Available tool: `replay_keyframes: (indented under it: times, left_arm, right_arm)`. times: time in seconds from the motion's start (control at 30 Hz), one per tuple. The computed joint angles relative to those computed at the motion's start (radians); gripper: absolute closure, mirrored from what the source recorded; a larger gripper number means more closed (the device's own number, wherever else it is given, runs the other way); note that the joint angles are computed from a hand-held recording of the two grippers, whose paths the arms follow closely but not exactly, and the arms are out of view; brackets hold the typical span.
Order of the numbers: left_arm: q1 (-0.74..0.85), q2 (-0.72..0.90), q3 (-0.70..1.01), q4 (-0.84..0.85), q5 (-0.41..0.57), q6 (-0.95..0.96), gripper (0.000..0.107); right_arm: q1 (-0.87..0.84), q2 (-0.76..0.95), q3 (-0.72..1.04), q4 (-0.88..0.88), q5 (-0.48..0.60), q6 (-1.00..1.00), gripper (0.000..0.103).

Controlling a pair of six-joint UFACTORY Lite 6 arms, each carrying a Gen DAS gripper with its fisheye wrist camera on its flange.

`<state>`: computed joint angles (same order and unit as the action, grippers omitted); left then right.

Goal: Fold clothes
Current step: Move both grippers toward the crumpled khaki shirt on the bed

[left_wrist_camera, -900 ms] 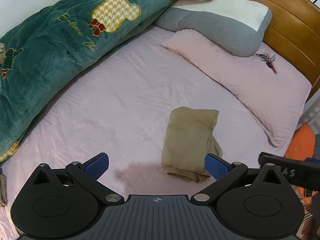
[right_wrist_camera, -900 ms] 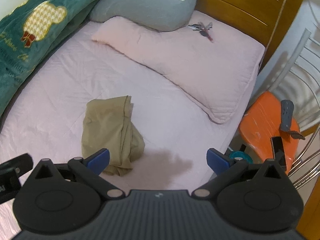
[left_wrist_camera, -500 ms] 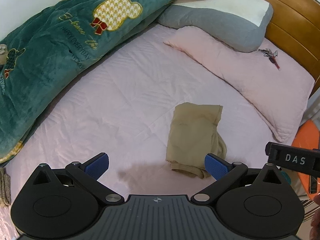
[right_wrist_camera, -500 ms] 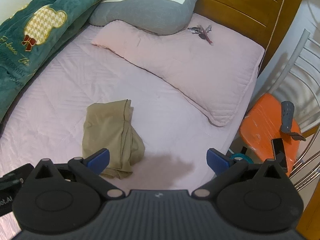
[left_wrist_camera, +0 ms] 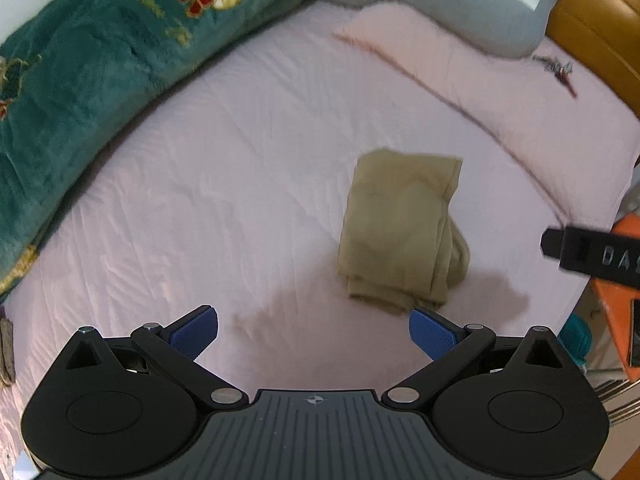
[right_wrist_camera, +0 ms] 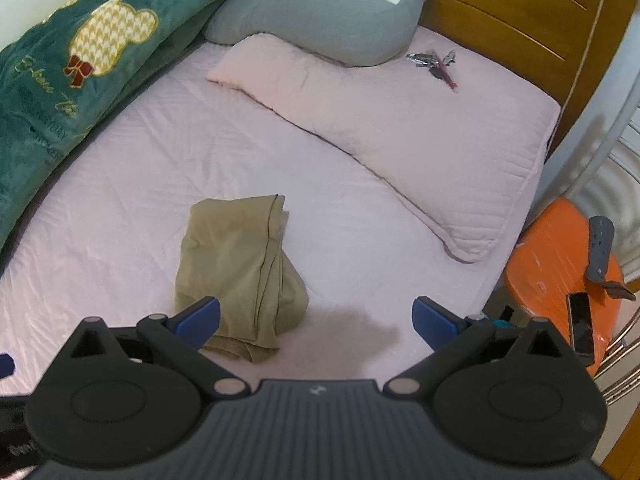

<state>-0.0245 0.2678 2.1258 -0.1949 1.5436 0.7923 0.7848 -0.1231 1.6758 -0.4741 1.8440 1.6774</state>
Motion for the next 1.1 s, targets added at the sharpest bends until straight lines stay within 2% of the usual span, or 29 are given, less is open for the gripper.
replay_keyframes:
  times: [0.2, 0.37, 0.67, 0.9, 1.1]
  left_arm:
    - [-0.031, -0.045, -0.169, 0.037, -0.054, 0.003, 0.005]
    - [-0.061, -0.045, -0.286, 0.036, -0.156, -0.018, 0.005]
    - [-0.058, -0.001, -0.360, 0.005, -0.266, -0.001, 0.005]
    - [-0.055, -0.079, -0.515, -0.079, -0.279, 0.063, 0.005]
    - [-0.054, -0.167, -0.684, -0.102, -0.386, 0.112, 0.005]
  right_arm:
    - [-0.080, -0.042, -0.109, 0.013, -0.092, -0.019, 0.000]
    - [-0.156, -0.053, -0.183, 0.029, -0.166, -0.049, 0.000]
    - [-0.232, -0.054, -0.316, 0.064, -0.295, -0.033, 0.000]
    - [-0.285, -0.090, -0.407, 0.063, -0.359, -0.060, 0.000]
    - [-0.295, -0.128, -0.490, 0.036, -0.404, -0.074, 0.000]
